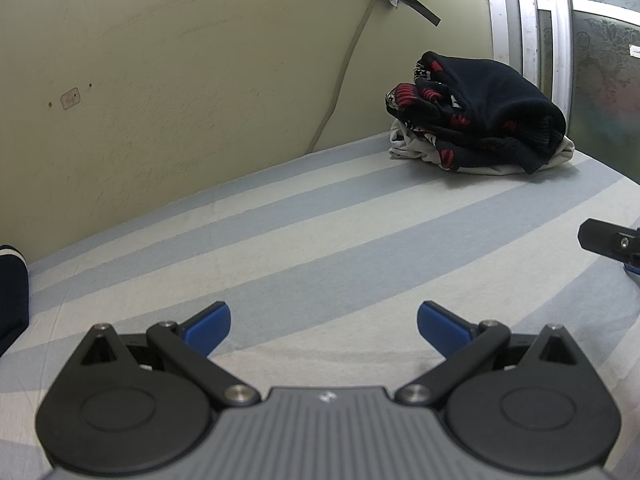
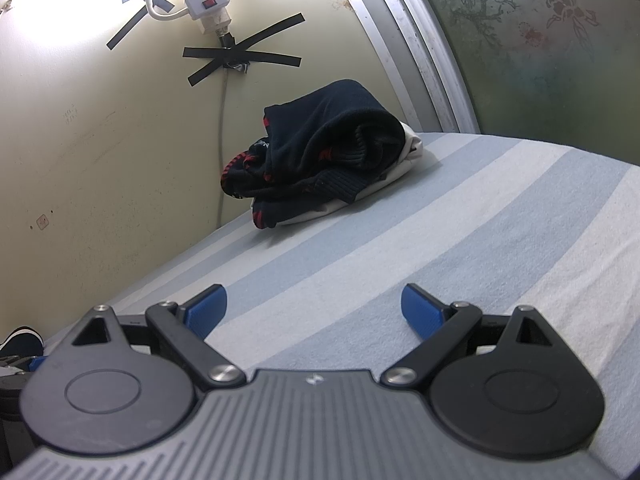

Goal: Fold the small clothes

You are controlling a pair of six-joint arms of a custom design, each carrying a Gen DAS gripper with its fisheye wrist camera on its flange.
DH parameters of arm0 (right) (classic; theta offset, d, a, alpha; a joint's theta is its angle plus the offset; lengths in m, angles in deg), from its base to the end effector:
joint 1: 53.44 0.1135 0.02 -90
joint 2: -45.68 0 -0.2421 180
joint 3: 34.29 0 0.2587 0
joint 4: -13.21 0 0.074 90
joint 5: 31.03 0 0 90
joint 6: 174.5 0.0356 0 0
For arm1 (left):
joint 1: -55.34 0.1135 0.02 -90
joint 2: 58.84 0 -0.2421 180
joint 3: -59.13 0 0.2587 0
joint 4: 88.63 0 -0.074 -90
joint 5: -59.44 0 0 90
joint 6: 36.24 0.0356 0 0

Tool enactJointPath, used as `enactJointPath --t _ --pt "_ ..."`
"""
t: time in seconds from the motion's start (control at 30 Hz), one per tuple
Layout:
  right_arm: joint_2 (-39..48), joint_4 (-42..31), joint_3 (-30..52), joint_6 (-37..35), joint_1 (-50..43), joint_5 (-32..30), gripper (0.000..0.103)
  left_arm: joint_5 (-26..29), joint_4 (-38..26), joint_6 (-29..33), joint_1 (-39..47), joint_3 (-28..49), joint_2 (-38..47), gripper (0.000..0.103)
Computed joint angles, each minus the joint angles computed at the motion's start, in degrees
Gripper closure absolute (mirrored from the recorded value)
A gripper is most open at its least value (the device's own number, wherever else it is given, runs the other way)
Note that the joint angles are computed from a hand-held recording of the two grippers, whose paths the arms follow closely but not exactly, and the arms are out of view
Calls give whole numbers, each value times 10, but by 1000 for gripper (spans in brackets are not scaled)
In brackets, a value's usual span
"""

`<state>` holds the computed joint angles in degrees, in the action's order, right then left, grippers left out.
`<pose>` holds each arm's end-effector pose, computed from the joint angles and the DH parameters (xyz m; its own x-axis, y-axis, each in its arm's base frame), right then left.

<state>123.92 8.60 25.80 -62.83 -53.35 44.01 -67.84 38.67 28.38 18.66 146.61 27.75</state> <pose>0.3164 0.0097 0.2280 -0.4480 0.3560 -0.8201 -0.0798 0.8977 0.4333 0.2756 -0.1784 0.2788 -0.6445 0.0548 -0.7627 -0.1121 0.9799 0.1651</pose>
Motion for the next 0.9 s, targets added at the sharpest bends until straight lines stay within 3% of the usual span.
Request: enactJointPath --t 0.9 --pt "1 0 1 0 -1 -2 7 7 4 15 4 0 0 0"
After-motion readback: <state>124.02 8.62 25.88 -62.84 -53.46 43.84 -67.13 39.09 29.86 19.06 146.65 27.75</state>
